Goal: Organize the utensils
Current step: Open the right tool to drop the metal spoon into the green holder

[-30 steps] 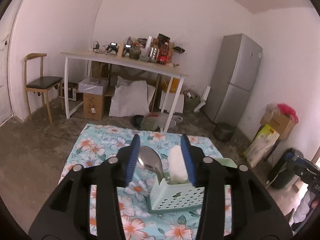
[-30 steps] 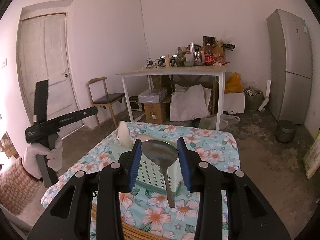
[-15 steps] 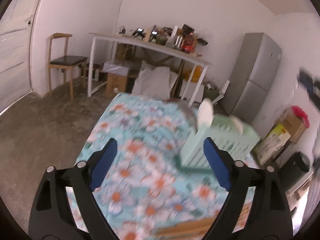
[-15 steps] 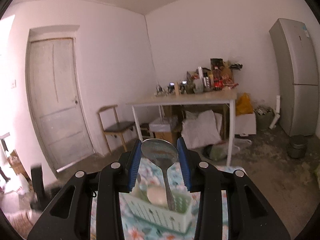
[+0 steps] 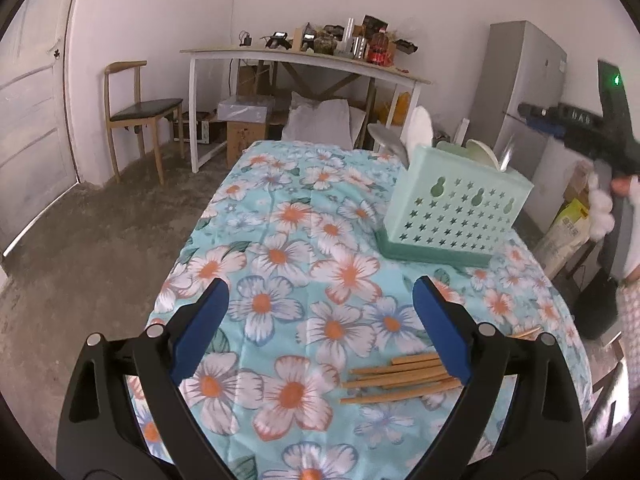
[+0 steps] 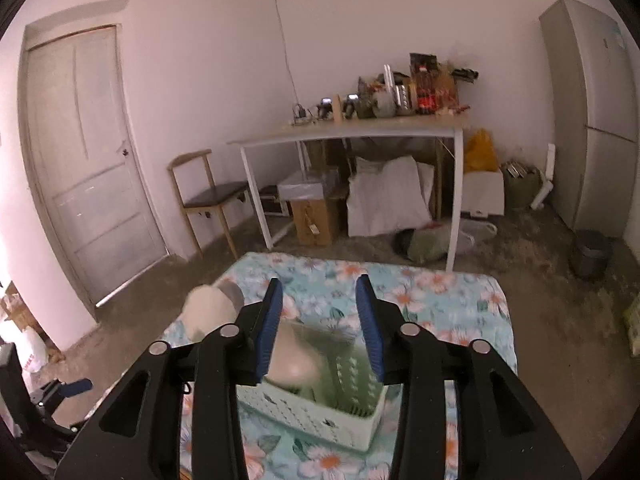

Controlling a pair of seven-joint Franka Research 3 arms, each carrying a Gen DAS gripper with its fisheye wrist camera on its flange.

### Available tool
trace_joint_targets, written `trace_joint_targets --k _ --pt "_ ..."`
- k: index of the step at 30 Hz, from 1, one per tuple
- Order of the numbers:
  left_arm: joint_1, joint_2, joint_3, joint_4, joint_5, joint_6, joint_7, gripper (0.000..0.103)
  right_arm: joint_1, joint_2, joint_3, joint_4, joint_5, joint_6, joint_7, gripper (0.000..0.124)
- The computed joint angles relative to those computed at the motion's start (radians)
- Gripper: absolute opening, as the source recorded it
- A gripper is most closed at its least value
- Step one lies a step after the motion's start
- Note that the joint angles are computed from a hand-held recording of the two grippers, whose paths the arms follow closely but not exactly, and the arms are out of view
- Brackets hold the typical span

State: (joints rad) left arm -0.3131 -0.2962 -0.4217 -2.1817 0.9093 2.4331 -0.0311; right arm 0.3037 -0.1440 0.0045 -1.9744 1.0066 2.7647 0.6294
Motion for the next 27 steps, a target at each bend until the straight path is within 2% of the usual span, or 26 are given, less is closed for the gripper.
trace_joint_targets --k 1,8,13,19,23,27 --pt "-0.001 -0.001 -0.003 0.002 0.005 -0.002 0.0 0.089 0.004 -0.016 -0.008 -0.011 0.042 0.0 -0.028 0.053" --pt "-0.018 0.003 -0.018 0.022 0.015 -0.036 0.002 0.089 0.024 -0.169 -0.055 -0.14 0.187 -0.01 -0.114 0.062" --pt "-0.035 -0.008 -0.034 0.024 0.012 -0.07 -0.004 0.09 0.038 -0.292 -0.076 -0.275 0.192 -0.029 -0.102 0.076" --pt "-0.059 -0.037 -0.057 0.01 -0.016 -0.105 -0.064 0.09 0.05 -0.376 -0.036 -0.431 0.067 -0.003 0.017 0.088" --pt "-0.078 -0.052 -0.078 0.003 -0.032 -0.158 -0.081 0.091 0.024 -0.384 0.026 -0.496 -0.119 -0.037 0.182 0.089" --pt "-0.093 -0.075 -0.086 -0.024 -0.044 -0.164 -0.139 0.091 -0.008 -0.399 0.088 -0.544 -0.301 -0.068 0.333 0.093"
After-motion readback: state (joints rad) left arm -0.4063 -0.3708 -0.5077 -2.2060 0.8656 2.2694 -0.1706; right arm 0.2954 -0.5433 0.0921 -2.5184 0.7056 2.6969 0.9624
